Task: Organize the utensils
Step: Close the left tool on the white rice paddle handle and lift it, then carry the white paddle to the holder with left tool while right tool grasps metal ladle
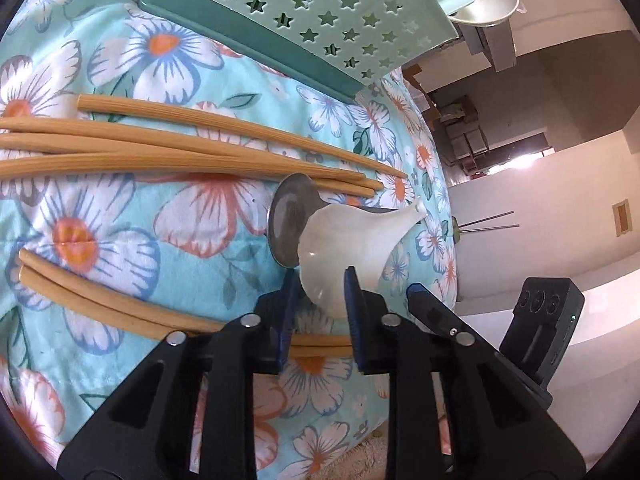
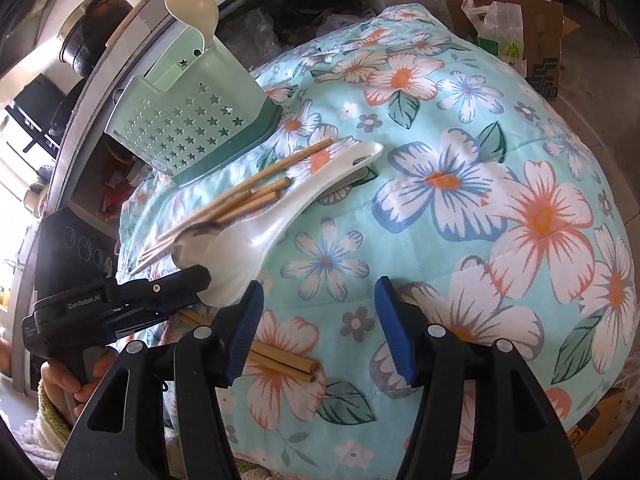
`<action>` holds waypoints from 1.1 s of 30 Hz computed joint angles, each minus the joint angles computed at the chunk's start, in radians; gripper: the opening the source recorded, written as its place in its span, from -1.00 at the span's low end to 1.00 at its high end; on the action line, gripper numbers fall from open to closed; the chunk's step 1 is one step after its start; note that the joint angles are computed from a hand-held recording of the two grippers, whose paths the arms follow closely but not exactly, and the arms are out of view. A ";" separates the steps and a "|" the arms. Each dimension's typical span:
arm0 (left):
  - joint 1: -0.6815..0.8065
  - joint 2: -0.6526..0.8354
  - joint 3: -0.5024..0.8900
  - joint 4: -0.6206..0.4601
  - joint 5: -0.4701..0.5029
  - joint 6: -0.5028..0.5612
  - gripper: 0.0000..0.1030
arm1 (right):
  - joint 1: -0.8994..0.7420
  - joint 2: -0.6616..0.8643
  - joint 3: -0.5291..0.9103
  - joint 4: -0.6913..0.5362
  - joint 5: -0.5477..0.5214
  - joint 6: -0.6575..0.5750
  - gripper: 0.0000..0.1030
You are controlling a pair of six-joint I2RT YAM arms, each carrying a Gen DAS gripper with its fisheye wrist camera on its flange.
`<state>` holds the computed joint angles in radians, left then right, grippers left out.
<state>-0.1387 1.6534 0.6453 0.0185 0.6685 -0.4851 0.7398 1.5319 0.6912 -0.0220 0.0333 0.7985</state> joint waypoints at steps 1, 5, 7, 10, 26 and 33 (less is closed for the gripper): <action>0.002 0.005 0.000 0.006 0.002 0.002 -0.69 | 0.000 0.000 -0.003 0.006 0.000 0.002 0.10; -0.016 0.016 0.004 0.019 -0.026 -0.015 -0.78 | -0.002 -0.002 -0.019 0.031 -0.003 0.006 0.10; -0.021 0.012 0.002 0.026 -0.033 -0.027 -0.83 | -0.004 -0.002 -0.024 0.041 -0.005 0.007 0.10; -0.031 -0.003 -0.005 0.032 -0.048 -0.037 -0.86 | -0.007 -0.005 -0.033 0.053 -0.010 0.006 0.10; -0.045 -0.277 -0.033 -0.057 -0.115 0.000 -0.99 | 0.010 -0.076 -0.080 0.081 0.042 0.013 0.10; -0.044 -0.413 -0.030 -0.140 -0.145 0.046 -0.99 | 0.040 -0.099 -0.081 0.070 0.093 -0.013 0.10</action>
